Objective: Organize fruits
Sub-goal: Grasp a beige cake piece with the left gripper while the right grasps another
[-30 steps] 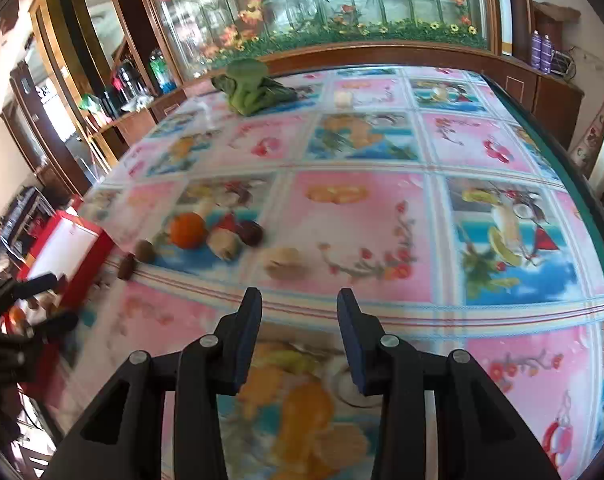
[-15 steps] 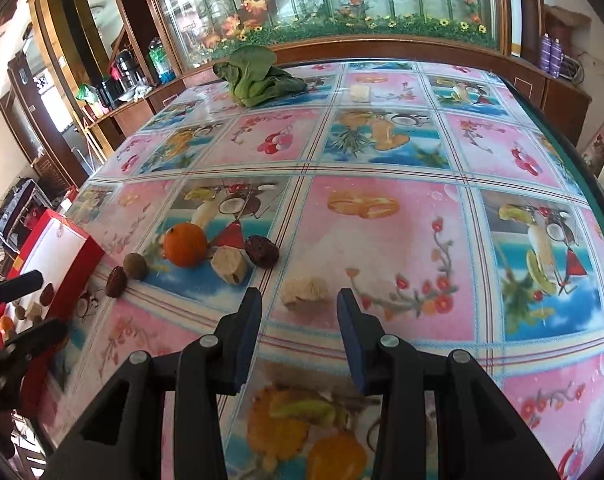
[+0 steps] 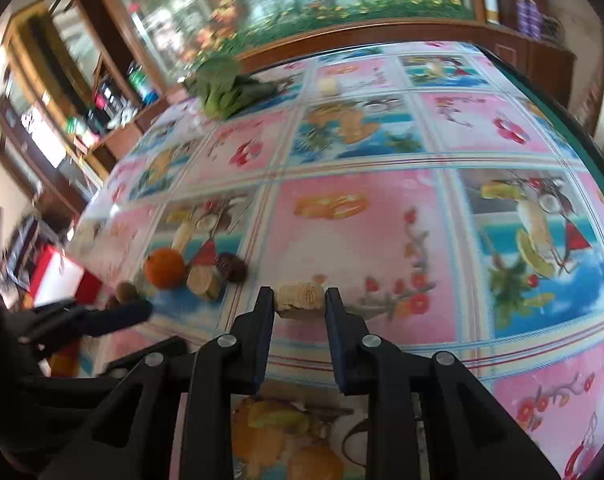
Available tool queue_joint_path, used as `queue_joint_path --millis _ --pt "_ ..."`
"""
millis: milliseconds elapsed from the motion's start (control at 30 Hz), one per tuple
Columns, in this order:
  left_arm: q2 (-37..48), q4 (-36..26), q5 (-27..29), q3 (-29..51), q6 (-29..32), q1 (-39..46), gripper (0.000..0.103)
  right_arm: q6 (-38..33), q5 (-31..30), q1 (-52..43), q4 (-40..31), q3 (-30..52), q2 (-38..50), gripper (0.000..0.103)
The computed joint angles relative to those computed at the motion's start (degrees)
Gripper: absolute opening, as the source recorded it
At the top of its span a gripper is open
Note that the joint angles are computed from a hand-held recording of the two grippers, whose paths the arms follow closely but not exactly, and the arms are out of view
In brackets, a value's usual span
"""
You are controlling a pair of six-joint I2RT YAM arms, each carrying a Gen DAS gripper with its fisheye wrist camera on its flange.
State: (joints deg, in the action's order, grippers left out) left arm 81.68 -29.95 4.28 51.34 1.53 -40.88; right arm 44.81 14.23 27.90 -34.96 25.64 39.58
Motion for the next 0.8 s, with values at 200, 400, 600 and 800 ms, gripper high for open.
queue_joint_path --millis 200,400,600,800 --pt "5.5 1.3 -0.9 3.9 -1.6 -1.2 0.048 1.6 -1.4 -1.5 -1.5 -0.4 -4.1 0.025" --pt "7.9 3.4 -1.6 5.1 -1.6 -2.3 0.04 1.8 -5.6 -5.3 -2.0 -1.1 -7.6 0.025" --pt "8.2 4.8 -2.1 4.9 -1.3 -2.4 0.035 2.6 -8.2 -7.6 -2.2 -1.9 -9.9 0.025" --pt "7.9 7.6 -4.3 3.6 -1.4 -3.3 0.03 4.4 -8.0 -8.4 -2.7 -2.3 -10.5 0.025"
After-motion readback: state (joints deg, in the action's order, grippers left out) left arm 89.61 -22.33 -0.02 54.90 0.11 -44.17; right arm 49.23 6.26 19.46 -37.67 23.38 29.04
